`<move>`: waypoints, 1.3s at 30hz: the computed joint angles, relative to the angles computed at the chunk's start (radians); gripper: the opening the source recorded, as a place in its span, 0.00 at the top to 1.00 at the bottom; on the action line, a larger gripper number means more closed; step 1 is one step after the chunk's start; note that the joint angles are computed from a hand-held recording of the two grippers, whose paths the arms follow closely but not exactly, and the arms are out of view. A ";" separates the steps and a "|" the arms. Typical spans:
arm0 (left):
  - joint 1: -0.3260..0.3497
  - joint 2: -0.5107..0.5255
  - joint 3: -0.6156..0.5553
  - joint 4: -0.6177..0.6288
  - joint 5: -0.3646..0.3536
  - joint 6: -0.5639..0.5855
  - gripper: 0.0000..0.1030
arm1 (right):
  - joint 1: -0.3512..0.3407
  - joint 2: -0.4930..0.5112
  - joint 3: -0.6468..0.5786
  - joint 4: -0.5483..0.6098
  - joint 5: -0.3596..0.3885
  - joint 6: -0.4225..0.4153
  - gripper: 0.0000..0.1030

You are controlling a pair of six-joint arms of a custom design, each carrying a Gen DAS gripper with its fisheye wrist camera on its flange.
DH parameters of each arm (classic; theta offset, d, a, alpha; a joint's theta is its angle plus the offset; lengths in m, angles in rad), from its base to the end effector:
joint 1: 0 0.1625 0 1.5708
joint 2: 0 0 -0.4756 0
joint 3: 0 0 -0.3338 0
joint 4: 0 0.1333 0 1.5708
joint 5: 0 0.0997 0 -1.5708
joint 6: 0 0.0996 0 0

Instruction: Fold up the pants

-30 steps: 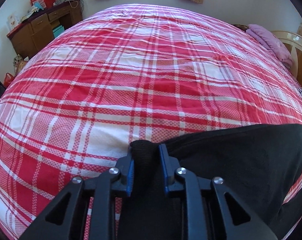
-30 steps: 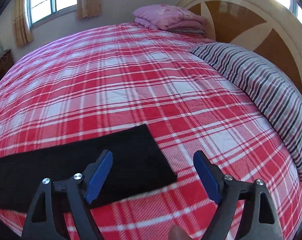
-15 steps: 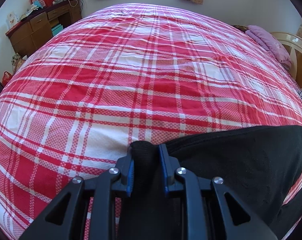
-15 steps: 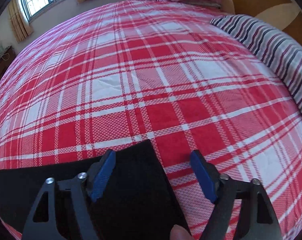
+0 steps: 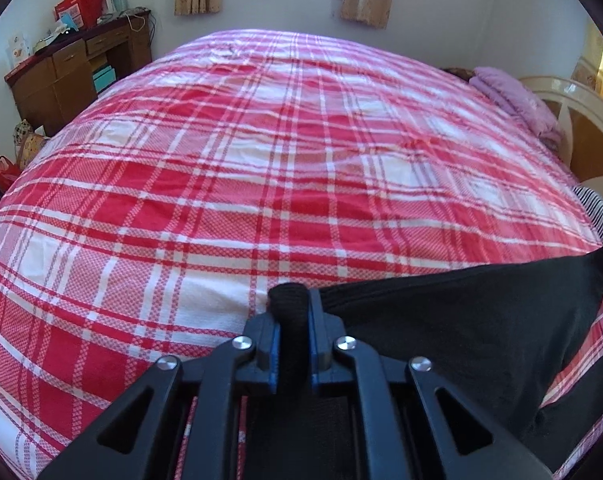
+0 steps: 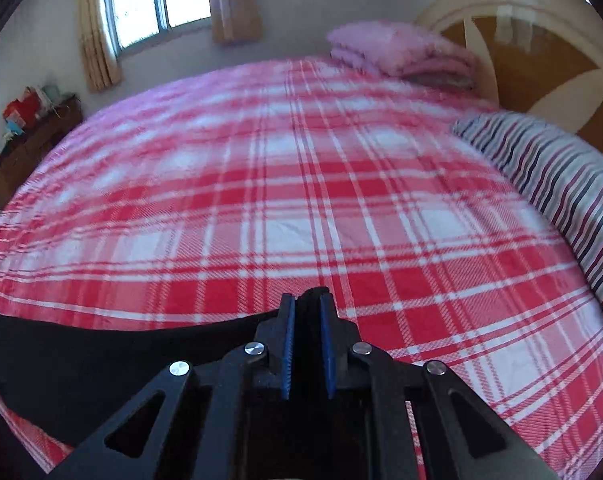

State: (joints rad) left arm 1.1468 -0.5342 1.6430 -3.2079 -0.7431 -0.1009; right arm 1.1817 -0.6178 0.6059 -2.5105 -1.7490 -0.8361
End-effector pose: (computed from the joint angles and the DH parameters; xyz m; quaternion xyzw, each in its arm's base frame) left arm -0.0907 -0.7032 0.0979 0.0385 0.8892 -0.3316 0.3129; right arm -0.2189 -0.8388 0.4663 0.1565 -0.8724 0.3278 0.3270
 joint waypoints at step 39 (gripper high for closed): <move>-0.077 -0.009 0.743 -0.993 -0.215 0.141 0.59 | -0.357 -0.675 1.043 -0.380 0.281 -0.145 0.90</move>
